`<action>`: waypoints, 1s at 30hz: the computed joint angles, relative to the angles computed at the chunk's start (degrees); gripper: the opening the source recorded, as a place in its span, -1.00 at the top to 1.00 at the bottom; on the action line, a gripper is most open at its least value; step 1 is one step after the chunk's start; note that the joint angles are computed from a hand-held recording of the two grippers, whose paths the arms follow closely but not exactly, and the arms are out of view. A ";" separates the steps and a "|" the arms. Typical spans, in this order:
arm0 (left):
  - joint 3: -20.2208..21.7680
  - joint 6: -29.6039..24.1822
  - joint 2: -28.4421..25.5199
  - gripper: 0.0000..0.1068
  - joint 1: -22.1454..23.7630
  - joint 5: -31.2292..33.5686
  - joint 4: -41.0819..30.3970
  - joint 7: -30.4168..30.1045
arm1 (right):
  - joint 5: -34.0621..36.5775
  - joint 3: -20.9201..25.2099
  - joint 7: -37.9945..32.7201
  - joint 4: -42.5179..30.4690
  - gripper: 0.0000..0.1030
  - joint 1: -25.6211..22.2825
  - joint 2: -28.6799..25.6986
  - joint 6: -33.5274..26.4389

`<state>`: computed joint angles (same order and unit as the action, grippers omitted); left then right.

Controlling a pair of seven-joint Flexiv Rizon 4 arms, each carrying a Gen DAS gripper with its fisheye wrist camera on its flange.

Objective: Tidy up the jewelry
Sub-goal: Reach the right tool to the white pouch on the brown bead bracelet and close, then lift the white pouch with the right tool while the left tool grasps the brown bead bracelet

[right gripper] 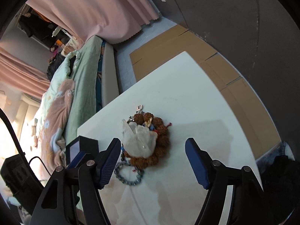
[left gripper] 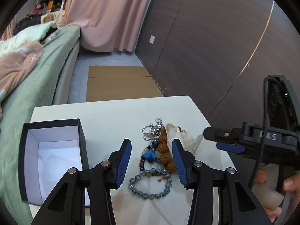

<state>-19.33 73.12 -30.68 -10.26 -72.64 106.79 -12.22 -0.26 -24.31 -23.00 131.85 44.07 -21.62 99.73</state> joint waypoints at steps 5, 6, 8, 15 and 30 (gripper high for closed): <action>0.48 -1.74 -1.24 0.13 0.84 2.87 -1.68 -4.01 | -1.73 9.78 0.01 -4.64 -0.18 -9.79 -2.67 -2.65; 0.31 -1.82 -1.35 0.13 1.11 2.92 -1.74 -4.14 | -2.25 10.79 0.15 -5.13 -0.14 -10.76 -3.03 -2.94; 0.15 -2.06 -1.58 0.13 1.41 3.45 -1.91 -4.63 | -3.75 10.91 0.38 -6.11 -0.03 -11.19 -3.94 -4.04; -1.03 -1.57 -2.15 0.13 1.76 4.42 -1.61 -3.89 | -5.56 6.17 2.82 -4.74 0.78 -7.70 -4.70 -2.69; -3.42 1.11 -2.92 0.13 1.15 6.50 -0.21 -1.71 | 9.78 1.61 -3.36 -0.50 0.93 -0.82 -1.95 10.21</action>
<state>-22.75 74.23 -33.61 -9.11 -66.13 106.58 -13.93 9.52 -22.69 -26.37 131.34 43.25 -23.57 109.93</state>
